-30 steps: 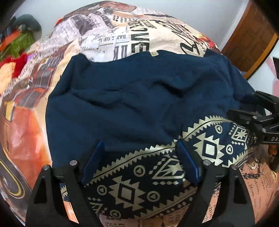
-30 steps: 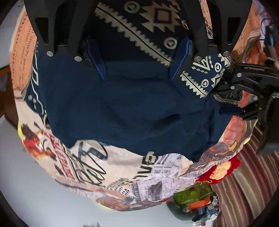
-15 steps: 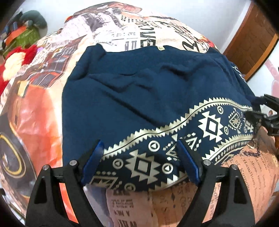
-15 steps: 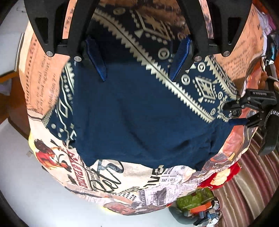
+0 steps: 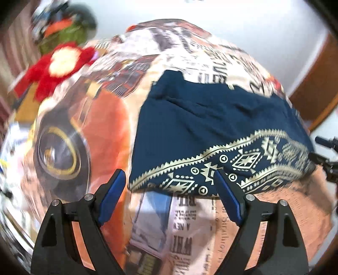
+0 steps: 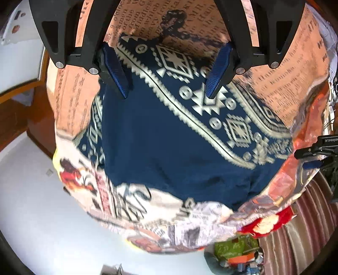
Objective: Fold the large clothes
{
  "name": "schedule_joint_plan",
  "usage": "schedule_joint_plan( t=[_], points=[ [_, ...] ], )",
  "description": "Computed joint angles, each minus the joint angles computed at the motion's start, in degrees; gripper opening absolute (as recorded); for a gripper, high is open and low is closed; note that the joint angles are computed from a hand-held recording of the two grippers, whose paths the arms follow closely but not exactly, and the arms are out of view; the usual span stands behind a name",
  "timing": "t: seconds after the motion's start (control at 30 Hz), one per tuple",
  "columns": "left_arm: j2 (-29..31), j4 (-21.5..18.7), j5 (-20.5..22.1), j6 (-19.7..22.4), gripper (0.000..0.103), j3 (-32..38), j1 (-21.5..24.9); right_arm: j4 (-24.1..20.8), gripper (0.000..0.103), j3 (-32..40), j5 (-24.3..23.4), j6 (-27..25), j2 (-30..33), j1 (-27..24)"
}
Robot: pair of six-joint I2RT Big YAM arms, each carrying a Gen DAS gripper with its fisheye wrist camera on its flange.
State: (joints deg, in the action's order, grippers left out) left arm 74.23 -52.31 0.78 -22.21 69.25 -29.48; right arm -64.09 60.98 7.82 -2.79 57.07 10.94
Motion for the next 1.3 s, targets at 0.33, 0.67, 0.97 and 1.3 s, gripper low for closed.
schedule_joint_plan(
  t=[0.33, 0.67, 0.97, 1.3],
  points=[
    [0.8, 5.2, 23.5, -18.9, 0.085, -5.8, 4.4, 8.8, 0.097, 3.9, 2.8, 3.6, 4.4, 7.5],
    [4.4, 22.2, 37.1, -32.9, 0.086, -9.7, 6.1, 4.6, 0.097, 4.3, -0.2, 2.2, 13.3, 7.2],
    [12.2, 26.9, 31.8, -36.9, 0.074, -3.7, 6.2, 2.0, 0.102, 5.1, -7.0, 2.5, 15.2, 4.5],
    [13.2, 15.5, 6.4, -21.0, 0.012, 5.7, 1.2, 1.4, 0.103, 6.1, -6.9, 0.0, 15.0, 5.9]
  ],
)
